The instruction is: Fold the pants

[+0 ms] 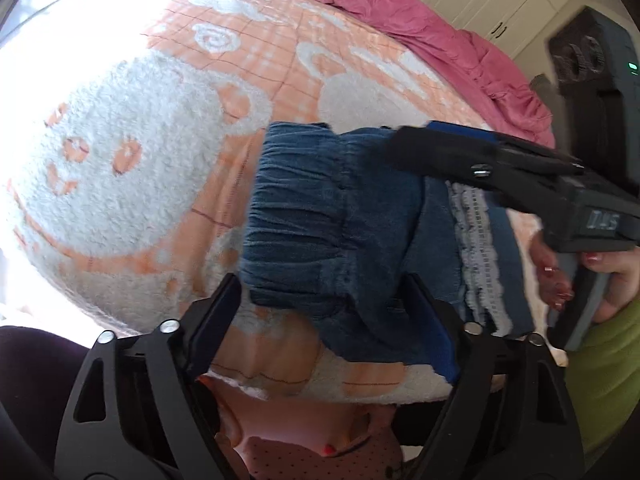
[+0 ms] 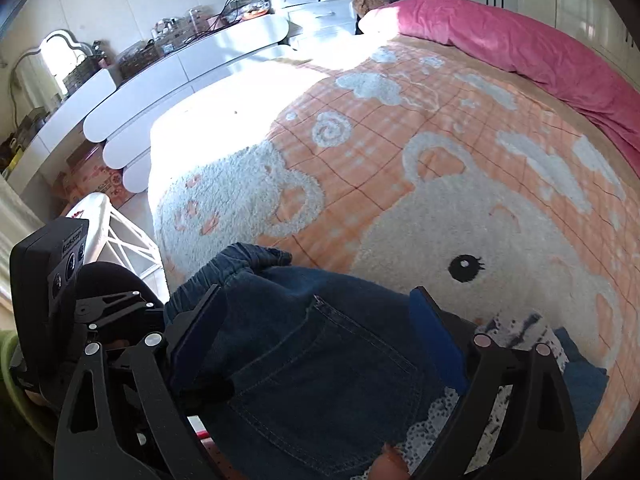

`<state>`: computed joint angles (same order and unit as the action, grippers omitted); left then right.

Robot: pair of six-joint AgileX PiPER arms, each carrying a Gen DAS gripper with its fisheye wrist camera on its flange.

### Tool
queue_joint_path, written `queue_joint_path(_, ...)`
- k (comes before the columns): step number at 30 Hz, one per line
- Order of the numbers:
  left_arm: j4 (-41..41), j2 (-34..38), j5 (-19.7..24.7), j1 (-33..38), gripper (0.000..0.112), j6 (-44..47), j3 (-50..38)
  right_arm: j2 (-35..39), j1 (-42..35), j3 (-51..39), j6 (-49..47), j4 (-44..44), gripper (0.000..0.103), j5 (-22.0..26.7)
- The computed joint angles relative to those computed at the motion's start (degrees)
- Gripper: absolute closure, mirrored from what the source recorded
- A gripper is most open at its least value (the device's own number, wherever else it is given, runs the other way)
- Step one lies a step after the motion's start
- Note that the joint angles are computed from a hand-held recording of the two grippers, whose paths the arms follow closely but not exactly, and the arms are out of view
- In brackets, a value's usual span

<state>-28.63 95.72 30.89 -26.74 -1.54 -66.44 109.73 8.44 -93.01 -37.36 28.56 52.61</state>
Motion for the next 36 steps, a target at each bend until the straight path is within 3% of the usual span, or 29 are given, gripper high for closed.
queue_joint_path(4, -1.2, 1.0, 0.1, 0.4, 0.054, -1.3, 0.2, 4.1, 1.1, -5.8, -1.3, 0.9, 0.012, 5.8)
queue_joint_path(9, -4.3, 1.6, 0.1, 0.7, 0.064, -0.1, 0.3, 9.5, 4.5, -13.3, 0.3, -4.6, 0.013, 10.6)
queue_joint_path(10, -3.9, 1.8, 0.0, 0.6, 0.065, -0.6, 0.2, 11.0, 5.5, -15.3, 0.7, -6.2, 0.018, 11.7)
queue_joint_path(12, -3.6, 2.0, 0.2, 0.7, 0.065, -1.2, 0.1, 13.6, 6.5, -17.5, 0.2, -7.0, 0.047, 13.6)
queue_joint_path(15, -3.3, 1.9, -0.4, 0.1, 0.065, -1.9, 0.1, 12.7, 6.0, -14.6, -0.5, -5.6, 0.058, 10.8)
queue_joint_path(17, -6.8, 1.4, -1.3, 0.1, 0.069, 1.2, 0.6, 10.4, 3.2, -11.5, -3.4, -0.6, 0.073, 9.8)
queue_joint_path(23, 0.0, 0.0, -4.4, -6.3, 0.069, -2.2, -2.2, 1.8, -7.4, -2.1, -13.3, 13.0, 0.074, 9.2)
queue_joint_path(32, 9.2, 9.5, 1.2, -16.4, 0.069, -12.1, -20.1, -7.5, -27.3, 7.9, -27.4, 27.1, 0.077, 13.8)
queue_joint_path(34, 6.3, 12.0, 0.4, -18.1, 0.069, -8.1, -22.5, -8.1, -30.8, 9.4, -28.8, 28.2, 0.077, 14.5)
queue_joint_path(36, -4.2, 13.7, 1.4, -18.6, 0.069, 3.1, -23.9, -9.0, -34.8, 11.7, -29.7, 28.5, 0.076, 14.1)
